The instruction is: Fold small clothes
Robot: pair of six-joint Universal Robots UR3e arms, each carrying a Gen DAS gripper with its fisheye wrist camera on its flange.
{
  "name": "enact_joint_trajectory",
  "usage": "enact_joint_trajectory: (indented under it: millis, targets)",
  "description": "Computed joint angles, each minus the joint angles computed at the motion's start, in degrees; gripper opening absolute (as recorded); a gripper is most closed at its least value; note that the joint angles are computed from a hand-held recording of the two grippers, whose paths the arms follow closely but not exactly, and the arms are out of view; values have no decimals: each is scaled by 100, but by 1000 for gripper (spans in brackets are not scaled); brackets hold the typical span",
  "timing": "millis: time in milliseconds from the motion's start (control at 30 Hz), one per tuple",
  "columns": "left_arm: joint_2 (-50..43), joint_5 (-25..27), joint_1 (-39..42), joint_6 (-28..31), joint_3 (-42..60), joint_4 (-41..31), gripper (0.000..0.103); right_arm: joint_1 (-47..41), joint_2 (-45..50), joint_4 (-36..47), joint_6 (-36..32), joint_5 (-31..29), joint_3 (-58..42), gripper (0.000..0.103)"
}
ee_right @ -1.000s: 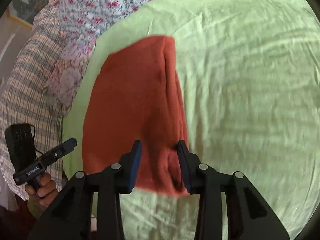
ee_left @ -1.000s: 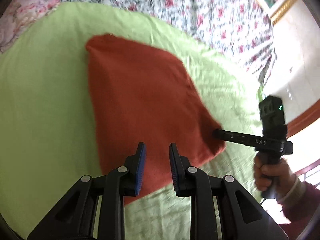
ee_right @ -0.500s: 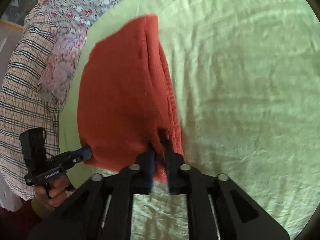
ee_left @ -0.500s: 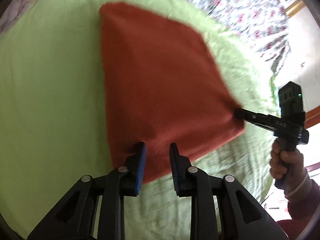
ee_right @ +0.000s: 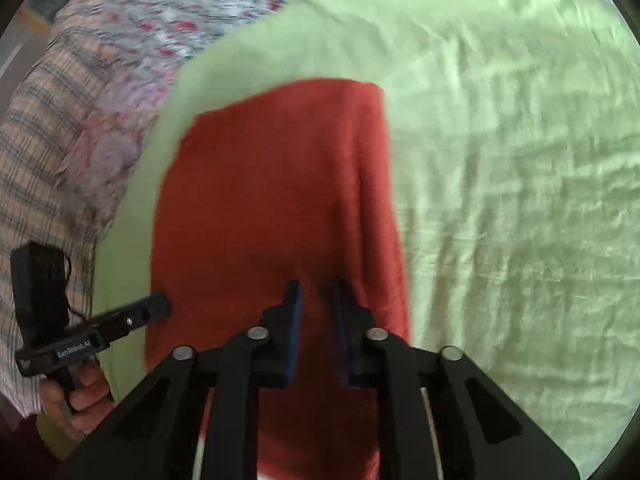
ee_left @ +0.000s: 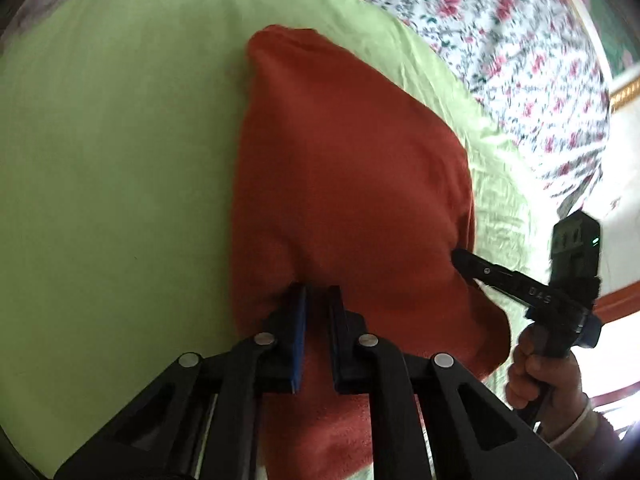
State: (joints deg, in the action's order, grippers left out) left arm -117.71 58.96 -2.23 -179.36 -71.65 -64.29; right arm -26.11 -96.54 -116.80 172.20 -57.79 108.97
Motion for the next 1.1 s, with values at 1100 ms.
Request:
enact_joint_trajectory:
  millis: [1100]
  targets:
    - [1930,109,-75,983,-2493,7,22,-1072,-2817,2226,-1496,-82,1323,7]
